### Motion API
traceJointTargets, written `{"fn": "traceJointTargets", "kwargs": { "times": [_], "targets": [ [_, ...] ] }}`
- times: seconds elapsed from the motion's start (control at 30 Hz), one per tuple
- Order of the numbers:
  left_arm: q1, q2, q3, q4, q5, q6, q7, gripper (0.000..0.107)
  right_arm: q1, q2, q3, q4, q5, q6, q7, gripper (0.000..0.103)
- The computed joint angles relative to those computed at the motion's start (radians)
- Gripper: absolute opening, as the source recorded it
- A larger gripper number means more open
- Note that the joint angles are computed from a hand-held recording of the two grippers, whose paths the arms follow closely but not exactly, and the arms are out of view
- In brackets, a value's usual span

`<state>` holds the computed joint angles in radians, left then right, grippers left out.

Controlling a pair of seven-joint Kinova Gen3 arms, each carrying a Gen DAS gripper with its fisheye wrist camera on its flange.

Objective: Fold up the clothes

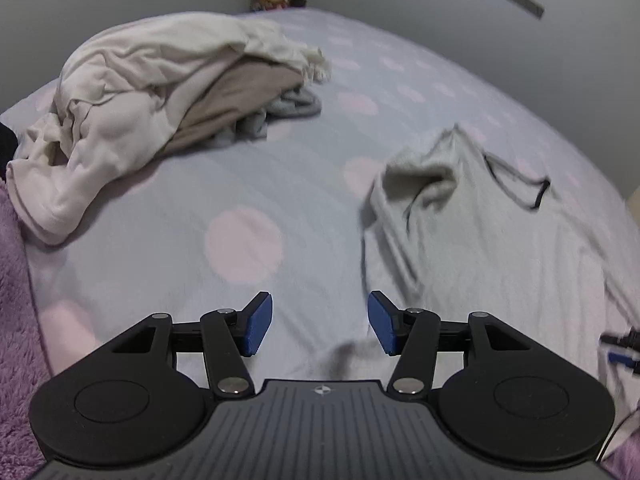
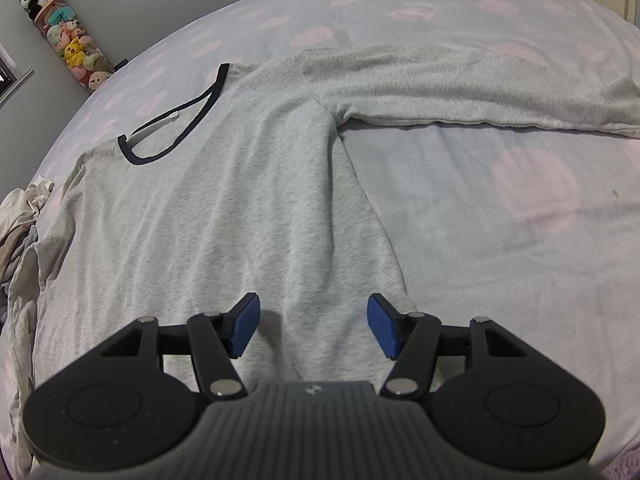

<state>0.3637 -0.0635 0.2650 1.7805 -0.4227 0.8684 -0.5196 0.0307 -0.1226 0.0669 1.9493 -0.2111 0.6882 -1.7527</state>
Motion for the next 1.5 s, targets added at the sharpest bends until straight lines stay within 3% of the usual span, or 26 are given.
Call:
{"fn": "traceJointTargets", "kwargs": {
  "times": [0.23,0.33,0.37,0.43,0.5,0.63,0.77,0.87,1.17,1.37,1.5],
  "targets": [
    [0.027,0.075,-0.012,-0.051,0.073,0.138,-0.066,0.055,0.000,-0.002,0.005,0.003,-0.011,-0.002,0.010,0.063],
    [0.079,0.116,-0.016,-0.065,0.029,0.189,0.000,0.053,0.001,-0.002,0.005,0.004,-0.014,-0.003,0.011,0.063],
    [0.096,0.126,-0.010,-0.072,-0.001,0.205,0.016,0.049,0.001,-0.002,0.007,0.003,-0.016,-0.002,0.014,0.063],
    [0.125,0.127,-0.015,-0.074,-0.038,0.202,0.036,0.017,0.002,-0.001,0.006,0.002,-0.014,-0.001,0.015,0.063],
    [0.132,0.114,-0.025,-0.061,-0.043,0.171,0.053,0.007,0.003,0.000,0.006,0.000,-0.012,0.001,0.016,0.063],
    [0.132,0.094,-0.031,-0.045,-0.078,0.151,0.122,0.006,0.004,0.000,0.008,-0.002,-0.016,0.004,0.023,0.063],
    [0.133,0.077,-0.022,-0.053,-0.165,0.196,0.231,0.005,0.004,0.001,0.001,-0.002,-0.006,0.005,0.012,0.063],
    [0.112,0.073,-0.026,-0.082,-0.189,0.221,0.241,0.005,0.002,0.004,-0.007,-0.007,0.012,0.010,0.000,0.063],
    [0.036,0.119,-0.078,-0.261,-0.270,0.303,0.027,0.005,-0.006,0.005,-0.014,-0.009,0.037,0.011,-0.017,0.063],
    [-0.023,0.165,-0.132,-0.397,-0.205,0.303,-0.154,0.005,-0.011,0.006,-0.027,-0.013,0.071,0.014,-0.044,0.063],
    [-0.023,0.195,-0.161,-0.463,-0.239,0.317,-0.210,0.005,-0.017,0.009,-0.032,-0.016,0.091,0.015,-0.058,0.063]
  ]
}}
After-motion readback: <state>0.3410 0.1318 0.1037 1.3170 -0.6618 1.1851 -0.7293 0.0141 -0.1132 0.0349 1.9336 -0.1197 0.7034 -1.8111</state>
